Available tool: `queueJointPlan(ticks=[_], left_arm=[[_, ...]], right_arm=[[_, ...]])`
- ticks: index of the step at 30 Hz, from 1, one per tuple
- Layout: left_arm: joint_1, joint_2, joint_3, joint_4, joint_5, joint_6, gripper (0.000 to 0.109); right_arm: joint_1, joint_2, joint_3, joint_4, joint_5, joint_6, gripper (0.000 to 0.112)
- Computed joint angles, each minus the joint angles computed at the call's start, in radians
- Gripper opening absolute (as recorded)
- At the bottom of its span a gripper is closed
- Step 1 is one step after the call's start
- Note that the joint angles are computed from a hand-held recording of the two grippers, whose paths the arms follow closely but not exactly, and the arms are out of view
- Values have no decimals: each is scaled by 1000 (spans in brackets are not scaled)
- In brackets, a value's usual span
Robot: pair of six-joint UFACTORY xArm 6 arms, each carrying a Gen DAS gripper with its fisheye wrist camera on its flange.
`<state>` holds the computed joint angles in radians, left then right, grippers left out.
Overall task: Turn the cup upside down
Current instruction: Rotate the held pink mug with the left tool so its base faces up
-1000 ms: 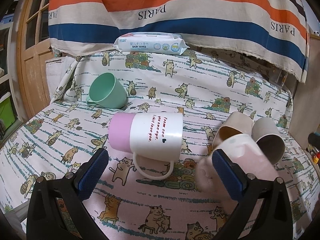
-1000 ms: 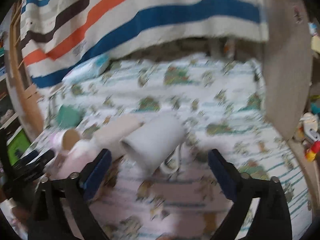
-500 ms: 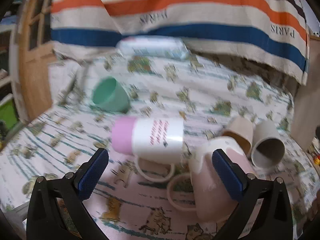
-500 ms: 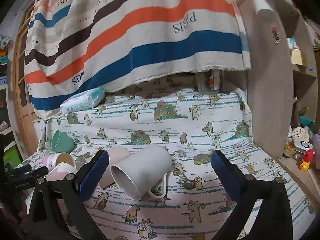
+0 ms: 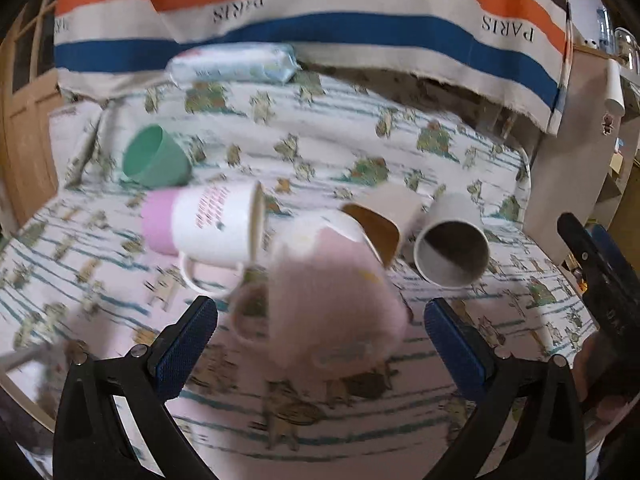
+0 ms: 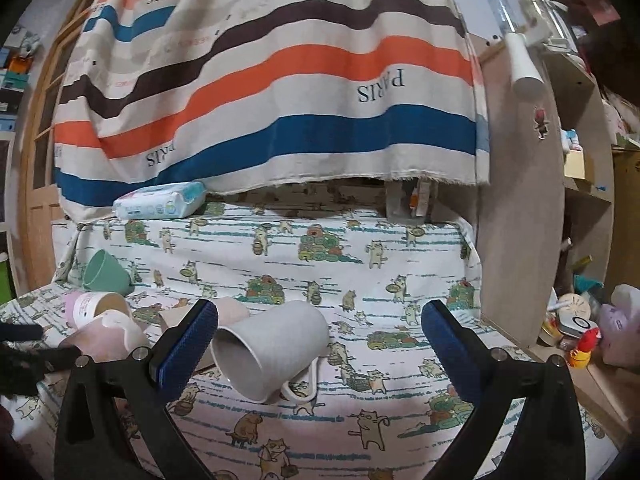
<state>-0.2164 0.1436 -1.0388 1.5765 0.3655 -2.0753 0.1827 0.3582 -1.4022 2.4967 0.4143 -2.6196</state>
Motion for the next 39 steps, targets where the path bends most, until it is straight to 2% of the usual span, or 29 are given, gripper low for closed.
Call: queueJointPlan(ticks=[3, 8, 9, 13, 14, 16, 18, 24, 27, 31, 34, 39], left_arm=[[-27, 31, -22, -102, 32, 70, 103], [-72, 98, -78, -257, 170, 193, 103], [-70, 106, -86, -300, 168, 235, 103], [-50, 113, -83, -320, 109, 232, 103], [-47, 114, -84, -316, 100, 227, 95], [-44, 99, -68, -238, 82, 138, 84], [-45, 82, -53, -190, 74, 83, 84], [-34, 61, -38, -165, 2, 84, 84], [-46, 40, -32, -129, 13, 65, 84], [-45, 39, -38, -161, -1, 126, 84], [-32, 24, -33, -116, -47, 95, 84], [-35, 25, -56, -142, -37, 163, 84]], right_arm=[[-2, 6, -6, -63, -5, 74, 103], [3, 20, -26, -83, -30, 99, 103], [2, 20, -25, -83, -27, 100, 103], [7, 31, -39, -103, -39, 129, 103], [9, 35, -44, -110, -46, 136, 103], [12, 38, -49, -110, -57, 133, 103], [13, 40, -51, -112, -61, 132, 103], [10, 46, -60, -113, -73, 146, 103], [7, 47, -67, -69, -83, 114, 103], [-7, 43, -63, -33, -70, 110, 103], [-8, 53, -80, -53, -88, 145, 103], [-7, 59, -90, -64, -103, 165, 103]])
